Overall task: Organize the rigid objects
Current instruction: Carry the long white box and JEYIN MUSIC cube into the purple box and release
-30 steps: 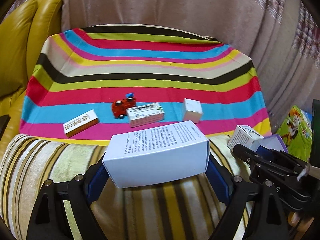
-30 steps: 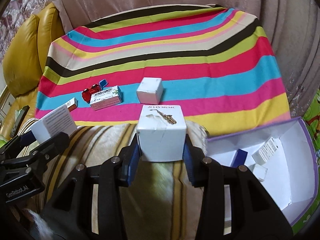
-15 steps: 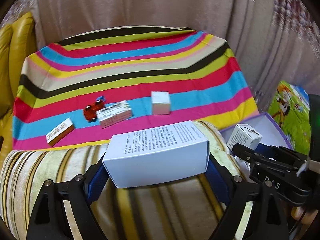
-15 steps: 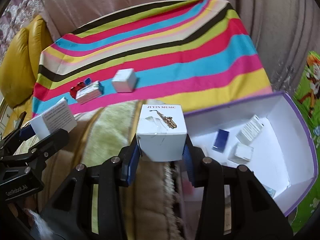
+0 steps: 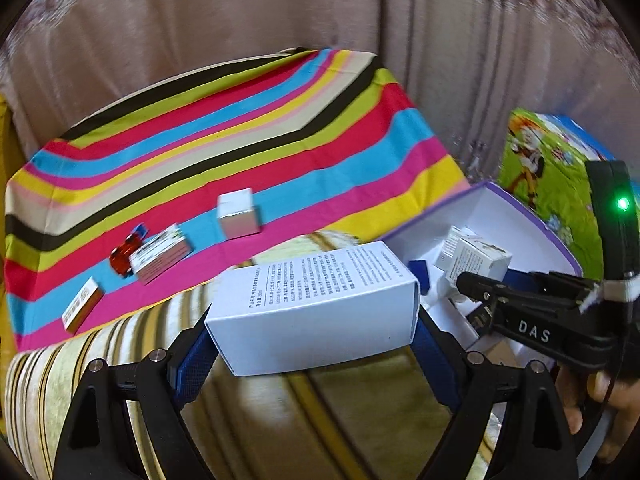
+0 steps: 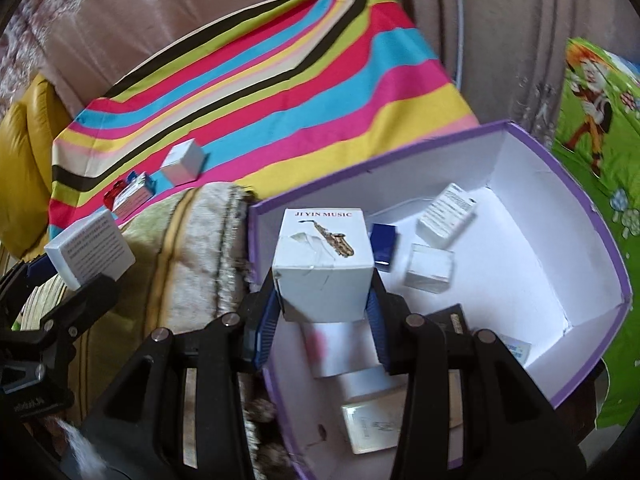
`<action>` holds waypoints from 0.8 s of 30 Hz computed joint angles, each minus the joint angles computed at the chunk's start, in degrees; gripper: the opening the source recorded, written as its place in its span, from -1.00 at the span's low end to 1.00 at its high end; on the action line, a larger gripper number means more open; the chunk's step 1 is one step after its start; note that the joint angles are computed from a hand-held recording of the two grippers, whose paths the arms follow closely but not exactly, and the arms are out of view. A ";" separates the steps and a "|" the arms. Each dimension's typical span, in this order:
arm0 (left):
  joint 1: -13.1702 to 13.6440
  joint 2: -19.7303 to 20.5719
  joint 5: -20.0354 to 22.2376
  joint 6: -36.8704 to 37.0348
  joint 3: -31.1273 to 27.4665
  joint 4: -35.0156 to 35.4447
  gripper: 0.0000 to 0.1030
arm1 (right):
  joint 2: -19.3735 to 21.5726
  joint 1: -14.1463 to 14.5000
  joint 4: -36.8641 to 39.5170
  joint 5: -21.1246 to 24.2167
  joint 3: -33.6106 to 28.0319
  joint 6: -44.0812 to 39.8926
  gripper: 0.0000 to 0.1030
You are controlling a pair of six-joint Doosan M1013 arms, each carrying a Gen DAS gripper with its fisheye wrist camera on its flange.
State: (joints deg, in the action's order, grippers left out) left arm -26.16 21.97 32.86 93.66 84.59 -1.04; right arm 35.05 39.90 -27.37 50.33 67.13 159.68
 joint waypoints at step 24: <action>1.76 0.04 2.13 28.03 0.11 -31.76 0.86 | -2.99 -1.16 -2.53 0.70 5.85 10.92 0.38</action>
State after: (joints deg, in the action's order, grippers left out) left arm -24.40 22.01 34.98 121.69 84.70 -32.80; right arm 32.06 38.75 -29.90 51.03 72.98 170.60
